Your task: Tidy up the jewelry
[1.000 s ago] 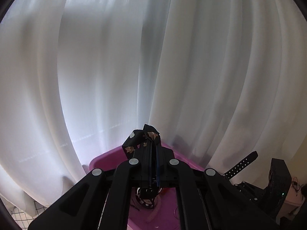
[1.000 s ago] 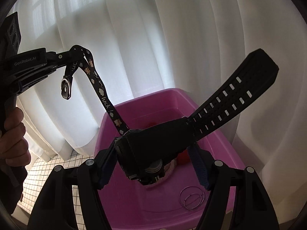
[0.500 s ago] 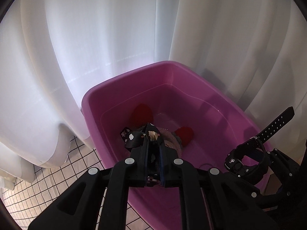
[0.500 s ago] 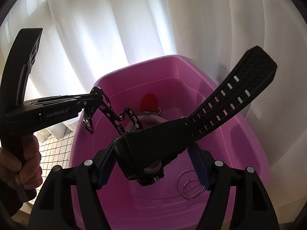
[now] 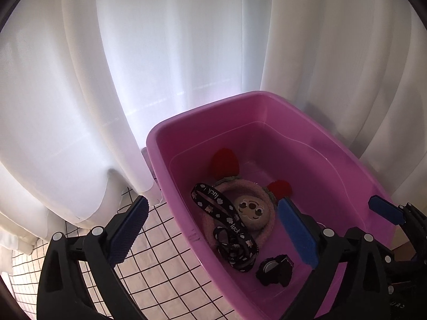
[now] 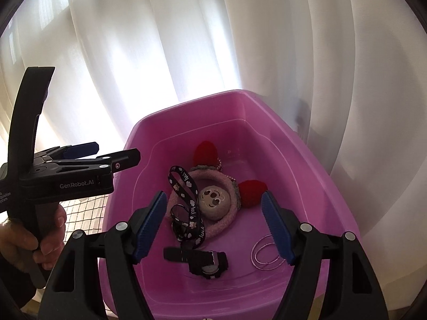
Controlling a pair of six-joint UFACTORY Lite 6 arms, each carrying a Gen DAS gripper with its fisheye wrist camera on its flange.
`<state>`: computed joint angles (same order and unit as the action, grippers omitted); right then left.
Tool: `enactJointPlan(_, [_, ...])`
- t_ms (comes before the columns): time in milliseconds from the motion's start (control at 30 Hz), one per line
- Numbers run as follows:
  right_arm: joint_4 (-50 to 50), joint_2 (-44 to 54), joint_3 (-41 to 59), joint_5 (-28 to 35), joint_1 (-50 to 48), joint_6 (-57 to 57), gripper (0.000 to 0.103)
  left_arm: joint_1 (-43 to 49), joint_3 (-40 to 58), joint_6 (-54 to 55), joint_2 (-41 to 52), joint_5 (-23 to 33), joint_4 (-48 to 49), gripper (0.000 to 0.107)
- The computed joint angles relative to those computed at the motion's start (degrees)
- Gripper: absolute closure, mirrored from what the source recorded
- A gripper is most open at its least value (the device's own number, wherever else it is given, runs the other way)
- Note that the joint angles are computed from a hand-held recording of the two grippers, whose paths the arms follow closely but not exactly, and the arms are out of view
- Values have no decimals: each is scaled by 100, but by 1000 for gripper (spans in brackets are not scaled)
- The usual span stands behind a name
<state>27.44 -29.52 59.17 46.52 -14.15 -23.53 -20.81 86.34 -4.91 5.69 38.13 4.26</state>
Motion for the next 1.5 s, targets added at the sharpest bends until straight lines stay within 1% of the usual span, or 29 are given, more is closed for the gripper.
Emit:
enactJointPlan(100, [140,-58,42,122,-146,-140,33,-71,-62,-206,-148,100,210,10])
enactJointPlan(200, [192,-97,57,186,-166,-166,33,-154,-135,-526,-276,167,561,10])
enactJointPlan(333, [183,-181,23,188,-101,-120,33,-169,-234,-700,-455,230,746,10])
enactJointPlan(667, [18,-338,30,250,120,52,33,48,-356,-733,-662,358,604,10])
enactJointPlan(800, [-26,-369,77,254,215,119,33,163,-376,-618,-683,364,346,10])
enactJointPlan(1100, [-127,-383,158,277,371,246,33,226,-367,-670,-706,428,311,10])
enactJointPlan(1500, [-65,-369,174,273,333,166,33,277,-383,-740,-752,412,285,10])
